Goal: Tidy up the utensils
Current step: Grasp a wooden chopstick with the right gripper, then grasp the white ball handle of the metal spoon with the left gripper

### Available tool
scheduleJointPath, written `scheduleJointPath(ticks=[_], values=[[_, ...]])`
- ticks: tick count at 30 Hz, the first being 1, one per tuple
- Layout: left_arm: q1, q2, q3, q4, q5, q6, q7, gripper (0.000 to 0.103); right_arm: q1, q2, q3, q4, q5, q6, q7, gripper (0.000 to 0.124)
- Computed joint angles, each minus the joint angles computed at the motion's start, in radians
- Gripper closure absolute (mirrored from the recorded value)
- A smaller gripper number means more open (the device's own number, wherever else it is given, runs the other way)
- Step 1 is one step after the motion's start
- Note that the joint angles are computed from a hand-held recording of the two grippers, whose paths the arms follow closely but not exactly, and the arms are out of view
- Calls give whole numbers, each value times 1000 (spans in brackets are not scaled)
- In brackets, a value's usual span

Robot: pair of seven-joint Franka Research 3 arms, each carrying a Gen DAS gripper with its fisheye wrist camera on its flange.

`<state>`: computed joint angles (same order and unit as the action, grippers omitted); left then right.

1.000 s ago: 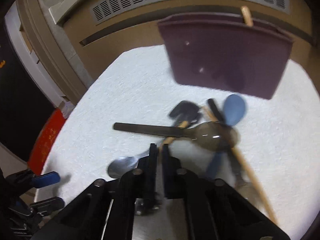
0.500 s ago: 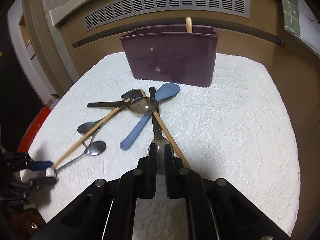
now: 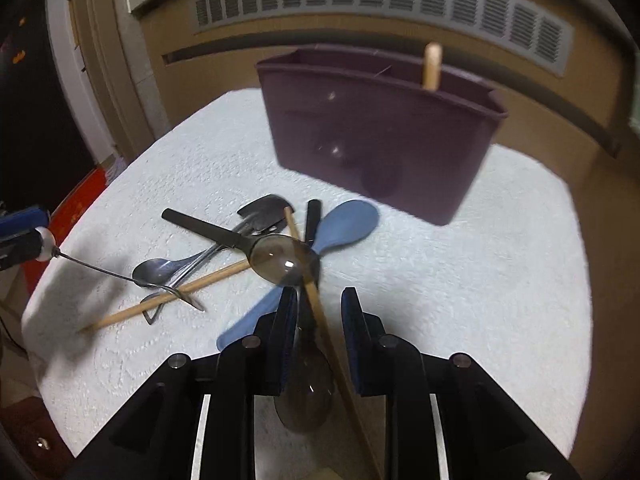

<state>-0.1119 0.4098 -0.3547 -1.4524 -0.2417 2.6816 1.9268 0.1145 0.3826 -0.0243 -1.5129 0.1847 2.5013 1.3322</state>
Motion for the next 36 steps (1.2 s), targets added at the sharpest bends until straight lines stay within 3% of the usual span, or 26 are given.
scheduleJointPath(ticks=[3,4,5,9,11,12,15,19,24,29,31,33,36], values=[[-2,18,7,28,6,-21,-18,82,1,50,4,68,-7,-58,-12,104],[-2,20,9,29,6,-20,-23,82,3,51,4,64,-6,-50,-12,105],[1,18,6,24,1,-16,-24,82,3,45,5,55,-1,-40,-13,115],[9,17,-14,22,-21,5,-6,83,-10,-7,6,-9,44,-20,24,118],[6,21,-19,31,-25,15,1,86,-17,-60,9,-80,72,17,30,118],[4,25,-23,39,-26,22,5,93,-21,-88,11,-116,89,39,29,118],[-10,40,-25,71,-15,36,4,93,-37,-173,21,-223,165,119,9,118],[-33,68,-15,125,19,38,-19,94,-31,-241,12,-313,172,213,9,118],[-26,51,9,105,48,15,-65,93,-21,-248,-1,-334,102,178,34,118],[38,7,-14,2,-21,-56,-24,92,-14,-241,-3,-360,62,185,62,118],[63,-14,-25,-49,-73,-73,13,85,-21,-236,4,-361,92,170,49,118],[67,-41,-14,-110,-100,-58,25,63,-25,-232,6,-361,117,155,41,116],[52,-56,11,-156,-90,-49,18,58,-6,-227,-9,-368,38,159,96,109]])
